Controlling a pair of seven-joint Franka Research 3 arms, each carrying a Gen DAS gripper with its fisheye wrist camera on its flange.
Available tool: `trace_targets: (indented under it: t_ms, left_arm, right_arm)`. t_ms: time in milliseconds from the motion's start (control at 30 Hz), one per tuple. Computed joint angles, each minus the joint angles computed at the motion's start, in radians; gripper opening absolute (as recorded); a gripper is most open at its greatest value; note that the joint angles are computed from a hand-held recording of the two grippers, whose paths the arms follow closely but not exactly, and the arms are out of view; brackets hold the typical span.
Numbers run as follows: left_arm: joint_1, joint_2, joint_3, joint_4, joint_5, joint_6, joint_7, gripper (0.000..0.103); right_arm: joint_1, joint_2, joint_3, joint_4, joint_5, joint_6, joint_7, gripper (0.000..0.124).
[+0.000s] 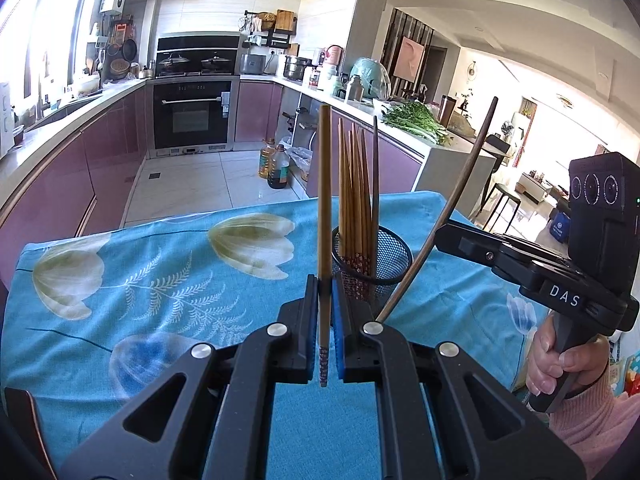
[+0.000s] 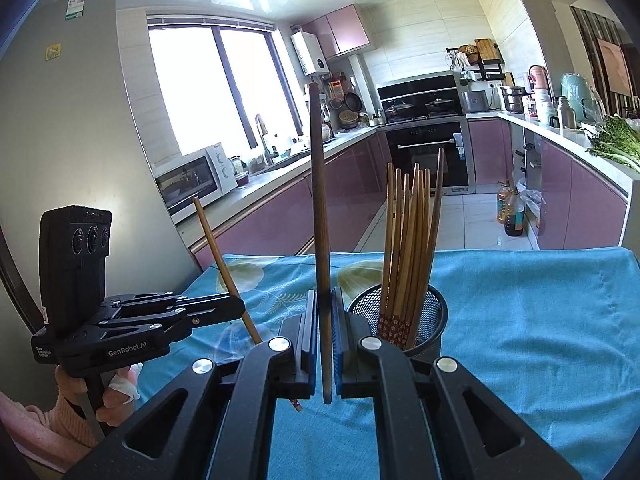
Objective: Organize utensils
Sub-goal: 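Carry the left gripper's chopstick over the cup while the right gripper holds its own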
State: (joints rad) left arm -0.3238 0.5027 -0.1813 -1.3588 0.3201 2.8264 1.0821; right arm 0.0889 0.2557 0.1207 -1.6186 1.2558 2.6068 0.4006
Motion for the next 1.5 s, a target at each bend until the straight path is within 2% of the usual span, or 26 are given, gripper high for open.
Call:
trace_targets:
  t_ms: [1500]
  left_arm:
    - [-0.04,0.081,0.015,0.183,0.013,-0.031,0.053,0.008]
  right_arm:
    - [-0.02,0.022,0.008,0.074,0.042,-0.002,-0.056,0.005]
